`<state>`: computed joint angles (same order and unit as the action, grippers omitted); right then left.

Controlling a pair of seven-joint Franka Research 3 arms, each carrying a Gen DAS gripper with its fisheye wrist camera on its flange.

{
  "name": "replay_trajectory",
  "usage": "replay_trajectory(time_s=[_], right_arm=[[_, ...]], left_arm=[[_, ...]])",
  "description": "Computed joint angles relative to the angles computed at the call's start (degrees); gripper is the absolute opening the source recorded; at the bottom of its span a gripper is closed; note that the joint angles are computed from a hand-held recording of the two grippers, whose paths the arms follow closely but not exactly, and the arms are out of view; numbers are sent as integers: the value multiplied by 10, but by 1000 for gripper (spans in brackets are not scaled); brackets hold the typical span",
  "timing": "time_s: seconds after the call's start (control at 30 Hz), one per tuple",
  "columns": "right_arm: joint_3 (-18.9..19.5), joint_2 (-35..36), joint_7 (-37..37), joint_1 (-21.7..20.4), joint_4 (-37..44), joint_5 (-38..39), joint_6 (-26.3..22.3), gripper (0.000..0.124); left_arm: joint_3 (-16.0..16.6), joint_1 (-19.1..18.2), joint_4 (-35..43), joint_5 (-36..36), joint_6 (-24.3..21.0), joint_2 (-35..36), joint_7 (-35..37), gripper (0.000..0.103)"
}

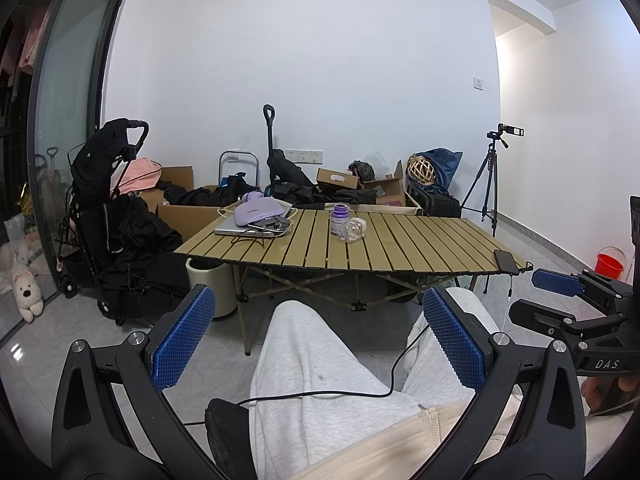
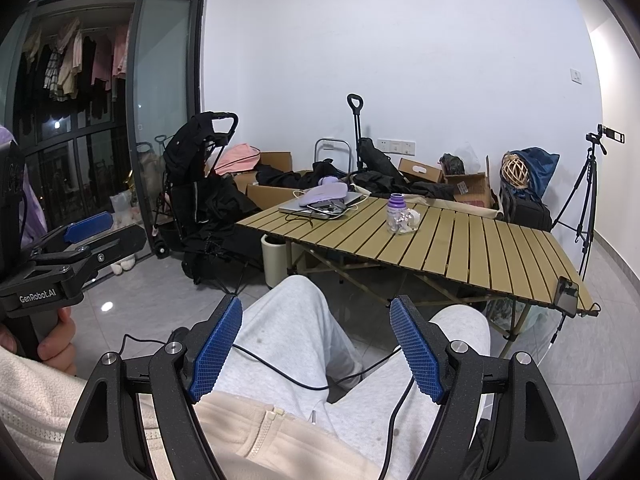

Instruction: Organize rigid objects

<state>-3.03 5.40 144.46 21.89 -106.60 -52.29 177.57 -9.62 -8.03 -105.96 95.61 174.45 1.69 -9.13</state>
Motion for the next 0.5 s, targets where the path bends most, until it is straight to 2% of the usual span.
replay_trajectory(time_s=[0.17, 0.4, 0.5], right_arm=[[0, 0, -5, -1, -1, 5, 1, 81], [0, -1, -15, -2, -3, 14, 2, 81], [-3, 0, 7, 2, -3, -6, 2, 81]], left_arm=[[-1, -2, 3, 17, -3, 4, -17, 103], [-1, -3, 1, -3, -3, 3, -1, 103], [0, -2, 3, 1, 0, 3, -4, 103]])
